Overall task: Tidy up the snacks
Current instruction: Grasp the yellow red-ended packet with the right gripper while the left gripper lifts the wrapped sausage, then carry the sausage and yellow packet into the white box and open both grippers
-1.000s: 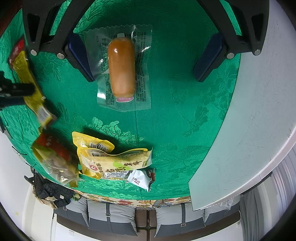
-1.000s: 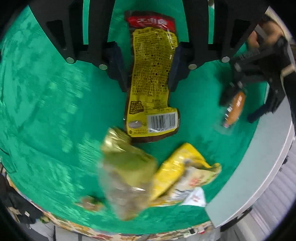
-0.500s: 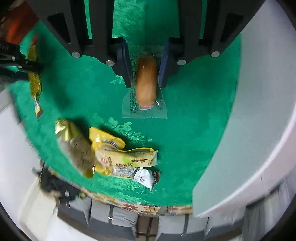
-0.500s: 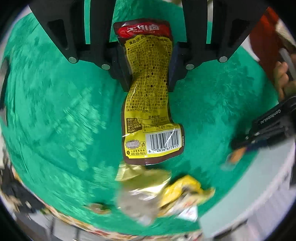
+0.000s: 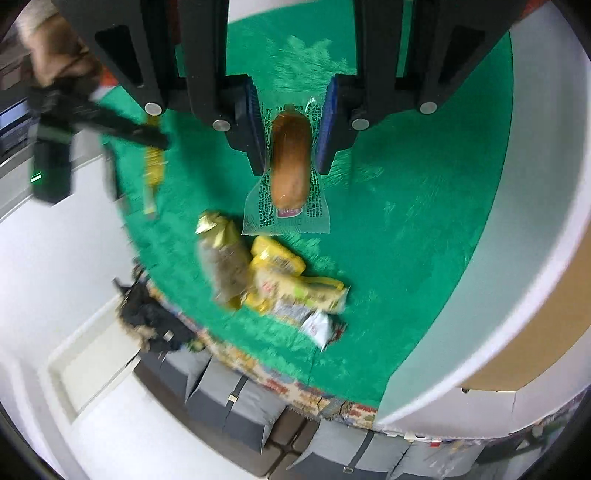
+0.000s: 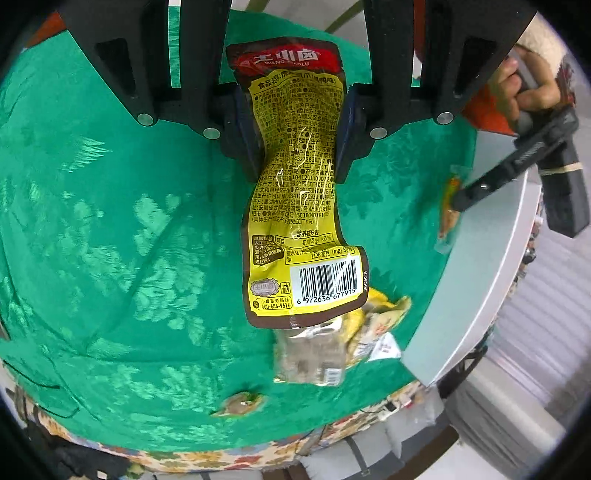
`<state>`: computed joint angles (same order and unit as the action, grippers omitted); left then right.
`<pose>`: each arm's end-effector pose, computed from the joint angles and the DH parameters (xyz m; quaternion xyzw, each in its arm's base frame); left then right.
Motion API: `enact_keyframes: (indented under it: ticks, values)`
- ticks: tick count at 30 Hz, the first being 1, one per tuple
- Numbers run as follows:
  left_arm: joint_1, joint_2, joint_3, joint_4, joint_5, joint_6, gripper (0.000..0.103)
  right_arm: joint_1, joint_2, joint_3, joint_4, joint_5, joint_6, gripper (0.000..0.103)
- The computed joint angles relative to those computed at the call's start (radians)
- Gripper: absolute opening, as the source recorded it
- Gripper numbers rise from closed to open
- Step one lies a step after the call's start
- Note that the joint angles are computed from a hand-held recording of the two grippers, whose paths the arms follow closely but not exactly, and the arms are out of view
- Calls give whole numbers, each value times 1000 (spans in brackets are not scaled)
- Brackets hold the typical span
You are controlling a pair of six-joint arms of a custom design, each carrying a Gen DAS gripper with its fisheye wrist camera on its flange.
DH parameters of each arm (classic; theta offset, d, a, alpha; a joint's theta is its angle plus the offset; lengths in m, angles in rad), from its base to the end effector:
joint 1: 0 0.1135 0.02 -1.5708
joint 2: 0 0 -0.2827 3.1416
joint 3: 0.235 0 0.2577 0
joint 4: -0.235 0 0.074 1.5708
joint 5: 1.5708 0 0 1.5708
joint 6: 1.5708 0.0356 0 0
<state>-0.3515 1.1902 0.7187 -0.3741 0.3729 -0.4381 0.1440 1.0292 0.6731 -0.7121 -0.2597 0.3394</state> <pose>0.2177 -0.0936 0.2354 0.0259 0.9208 -0.2941 0.2551 0.1791 0.0352 0.2296 0.0616 0.9590 0.1808 0.2094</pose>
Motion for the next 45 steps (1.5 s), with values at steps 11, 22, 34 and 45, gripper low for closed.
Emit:
enact_keyframes:
  ticks: [11,22,34,45]
  values:
    - [404,-96,220,-187,332,91,28,349,192,321,89,88,167,41]
    - [971,129,394,-413,413,520,28,648,663,885,166,89,252,43]
    - [1060,187,231,-231,121,615,82,748,1008,1159,70,242,267,64]
    - [703,-73,193,-263,98,392,90,619,459,363,290,520,100,71]
